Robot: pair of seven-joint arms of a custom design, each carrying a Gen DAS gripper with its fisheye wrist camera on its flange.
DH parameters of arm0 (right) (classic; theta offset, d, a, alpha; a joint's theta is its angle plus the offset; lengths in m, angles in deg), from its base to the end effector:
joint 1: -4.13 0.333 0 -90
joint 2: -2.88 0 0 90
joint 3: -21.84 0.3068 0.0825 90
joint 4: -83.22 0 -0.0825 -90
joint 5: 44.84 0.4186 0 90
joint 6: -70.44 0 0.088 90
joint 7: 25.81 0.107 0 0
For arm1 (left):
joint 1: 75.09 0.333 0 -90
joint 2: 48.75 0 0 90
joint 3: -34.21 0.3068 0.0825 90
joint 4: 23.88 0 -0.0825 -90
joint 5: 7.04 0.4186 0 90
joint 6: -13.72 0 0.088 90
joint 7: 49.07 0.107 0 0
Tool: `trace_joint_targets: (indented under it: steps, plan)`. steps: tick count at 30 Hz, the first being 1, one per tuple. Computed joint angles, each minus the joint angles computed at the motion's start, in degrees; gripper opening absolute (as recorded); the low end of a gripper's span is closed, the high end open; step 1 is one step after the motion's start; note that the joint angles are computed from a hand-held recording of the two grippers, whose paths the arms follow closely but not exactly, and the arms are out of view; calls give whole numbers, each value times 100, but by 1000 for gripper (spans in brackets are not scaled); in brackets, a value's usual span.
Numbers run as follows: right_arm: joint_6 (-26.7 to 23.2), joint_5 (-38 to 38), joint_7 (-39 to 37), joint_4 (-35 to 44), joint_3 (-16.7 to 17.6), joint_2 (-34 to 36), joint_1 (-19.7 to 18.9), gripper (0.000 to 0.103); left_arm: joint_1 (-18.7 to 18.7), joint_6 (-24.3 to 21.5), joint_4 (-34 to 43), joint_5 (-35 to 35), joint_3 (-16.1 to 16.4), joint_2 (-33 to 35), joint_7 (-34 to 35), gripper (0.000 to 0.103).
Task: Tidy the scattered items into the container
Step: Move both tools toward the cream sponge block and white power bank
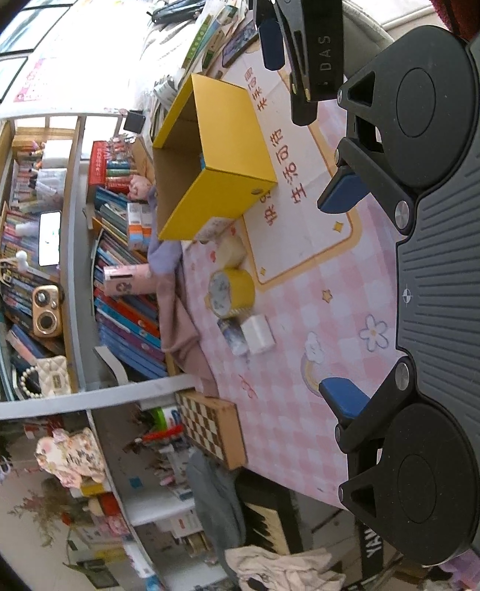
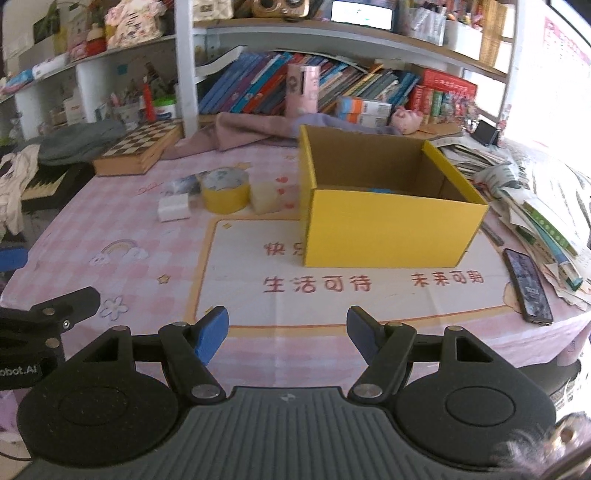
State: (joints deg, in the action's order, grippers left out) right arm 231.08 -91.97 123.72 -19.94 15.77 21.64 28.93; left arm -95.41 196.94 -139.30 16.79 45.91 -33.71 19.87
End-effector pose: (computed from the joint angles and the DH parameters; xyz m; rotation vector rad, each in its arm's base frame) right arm 0.6525 0.2648 0.4043 -1.7449 1.7460 -0.7903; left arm 0.6495 -0.1450 0.3996 -1.4612 1.8664 -0.8516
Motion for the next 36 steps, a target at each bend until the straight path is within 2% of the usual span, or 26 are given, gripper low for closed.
trace_joint_targets:
  steps: [5,10,14,19,26,29,34,36]
  plan:
    - [66,321,-432,68,137,84,-43,70,-101,-28,-121,94,188,-86,-236,97]
    - [161,507,-698,166,113,177,39,71,-436,14,-194,501,683,-141,-750,97]
    - [237,689,-985,276,111,268,72,72,-590,1,-203,836,942,-163,-1173,97]
    - [313,907,-1315,419,75,387,105,72,-593,-40,-92,1268,1032,-117,-1686,97]
    - [347,1290,-1770,684,35,615,108,72,63,-177,167,1332,340,41,-1660,97]
    - [407,1457,-1964,893,4,790,97,72,128,-194,363,1324,277,195,-1654,97]
    - [335,2086,-2747,1565,199,1275,-98,71,121,-305,768,1325,324,478,-1674,97]
    - [262,2299,-3034,1841,231,1467,-127,71,266,-411,955,1164,168,608,-1572,97]
